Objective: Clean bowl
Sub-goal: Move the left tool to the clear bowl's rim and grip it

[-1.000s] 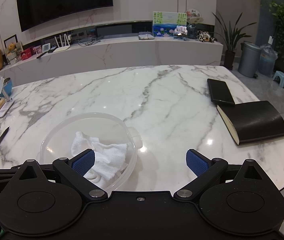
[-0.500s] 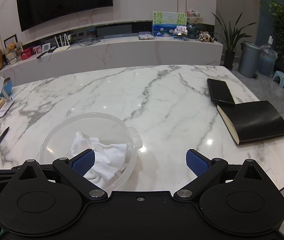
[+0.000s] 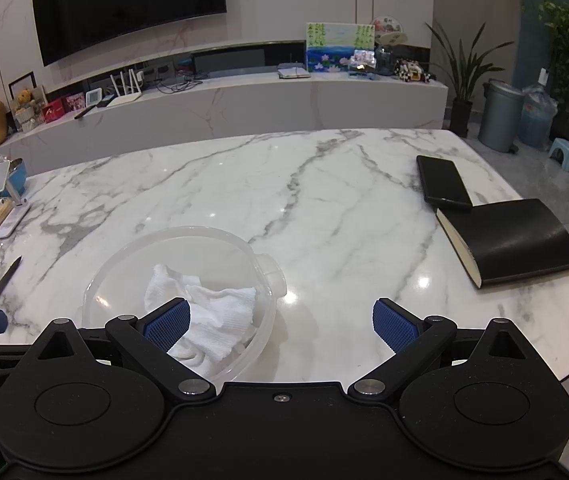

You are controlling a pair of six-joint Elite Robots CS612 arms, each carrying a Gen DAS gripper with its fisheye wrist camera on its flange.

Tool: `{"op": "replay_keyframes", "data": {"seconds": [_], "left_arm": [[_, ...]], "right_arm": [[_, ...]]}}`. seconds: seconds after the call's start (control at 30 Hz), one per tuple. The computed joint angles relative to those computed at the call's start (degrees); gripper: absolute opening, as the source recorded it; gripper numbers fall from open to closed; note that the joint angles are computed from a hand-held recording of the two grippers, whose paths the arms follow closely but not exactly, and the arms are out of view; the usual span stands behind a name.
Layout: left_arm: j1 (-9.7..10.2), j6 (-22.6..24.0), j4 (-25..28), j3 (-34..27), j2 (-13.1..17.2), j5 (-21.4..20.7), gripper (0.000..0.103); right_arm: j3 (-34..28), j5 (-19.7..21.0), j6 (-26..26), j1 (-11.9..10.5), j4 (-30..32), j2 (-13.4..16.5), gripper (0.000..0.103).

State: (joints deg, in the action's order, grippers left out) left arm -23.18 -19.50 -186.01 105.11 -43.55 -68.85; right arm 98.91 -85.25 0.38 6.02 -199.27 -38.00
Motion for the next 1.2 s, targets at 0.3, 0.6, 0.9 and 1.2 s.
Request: {"op": "replay_keyframes", "data": {"seconds": [0.3,0.6,0.9,1.2], "left_arm": [[0.54,-0.9,1.7,-1.2,0.7,-1.6,0.084],[1.69,-3.5,5.2,-3.1,1.4,-5.7,0.084],[2.49,-4.8,10.2,-5.0,1.8,-10.3,0.069],[3.29,-5.4,12.7,-6.5,2.5,-13.2,0.040]], "right_arm": [[0.1,0.8,1.3,-0.5,-0.1,-0.2,0.098],[0.5,2.3,2.2,-1.4,-0.2,-0.5,0.098],[1.1,3.8,2.7,-2.1,-0.5,-0.9,0.098],[1.6,4.8,2.8,-2.6,-0.8,-1.1,0.098]]}}
